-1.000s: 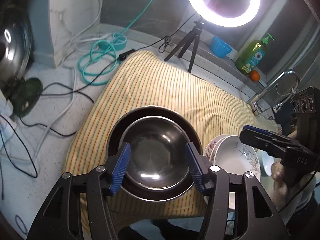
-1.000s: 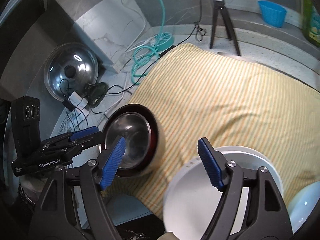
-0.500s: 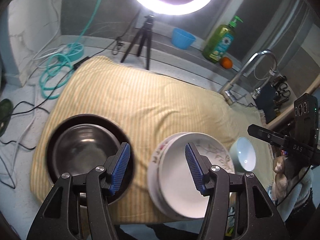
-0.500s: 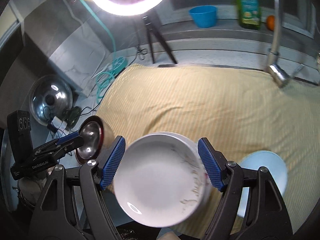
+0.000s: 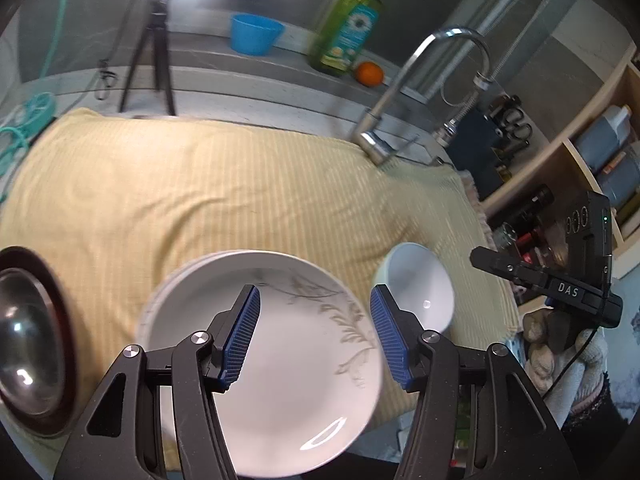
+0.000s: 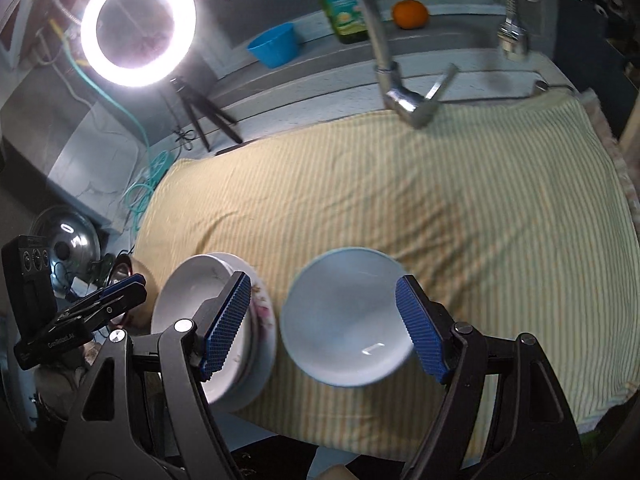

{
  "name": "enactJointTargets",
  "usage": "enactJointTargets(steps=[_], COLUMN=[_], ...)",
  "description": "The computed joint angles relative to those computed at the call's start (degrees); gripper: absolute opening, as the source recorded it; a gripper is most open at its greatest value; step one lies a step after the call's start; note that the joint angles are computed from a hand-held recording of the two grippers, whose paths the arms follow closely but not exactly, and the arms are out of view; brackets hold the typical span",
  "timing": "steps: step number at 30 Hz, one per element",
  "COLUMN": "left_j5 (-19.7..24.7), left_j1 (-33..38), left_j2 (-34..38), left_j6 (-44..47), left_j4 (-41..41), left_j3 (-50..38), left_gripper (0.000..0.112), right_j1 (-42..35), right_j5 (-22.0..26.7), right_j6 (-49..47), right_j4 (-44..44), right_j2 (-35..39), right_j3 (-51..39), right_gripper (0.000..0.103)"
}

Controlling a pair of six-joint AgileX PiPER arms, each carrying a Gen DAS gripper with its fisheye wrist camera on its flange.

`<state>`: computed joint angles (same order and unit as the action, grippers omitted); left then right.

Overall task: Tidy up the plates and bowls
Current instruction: 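Release the red pot and grip the pale blue bowl rim with both tools, then lift the pale blue bowl with both tools and carry it to the red pot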

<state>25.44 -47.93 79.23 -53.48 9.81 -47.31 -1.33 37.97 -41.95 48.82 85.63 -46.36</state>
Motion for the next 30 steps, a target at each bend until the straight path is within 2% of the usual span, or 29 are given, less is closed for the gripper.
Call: enactJointTargets(steps=[6, 12, 14, 16, 23, 30], left_j5=[-3.3, -4.4, -4.4, -4.2, -2.9, -2.1], left_j1=[-0.7, -0.6, -0.2, 0.1, 0.1, 0.9], left_j2=[7.7, 14.8, 16.7, 18.6, 22.5, 24.4], left_j6=[11.7, 23.2, 27.1, 30.2, 30.0, 32.7], left_j4=[-11.4, -21.9, -25.8, -28.9, -28.8, -31.9], left_j3=[-4.7, -9.7, -11.0, -12.4, -15.7, -16.6], left_gripper=[0.054, 0.037, 0.034, 0.030, 0.025, 0.022], right_j1=[-5.3, -9.0, -9.8, -9.9, -11.2, -11.3], right_j5=[0.5, 1.6, 2.6, 3.1, 4.6, 5.5], right_j6=[-4.9, -9.6, -11.1, -11.9, -14.4, -15.7], right_j4=[1.9, 4.8, 5.8, 5.8, 7.7, 8.3], right_j2=[0.7, 3.6, 5.1, 6.4, 10.5, 13.3], right_j3=[2.7, 4.0, 3.8, 3.5, 2.7, 1.5], right_gripper=[0.078, 0.077, 0.068, 0.055, 0.040, 0.025])
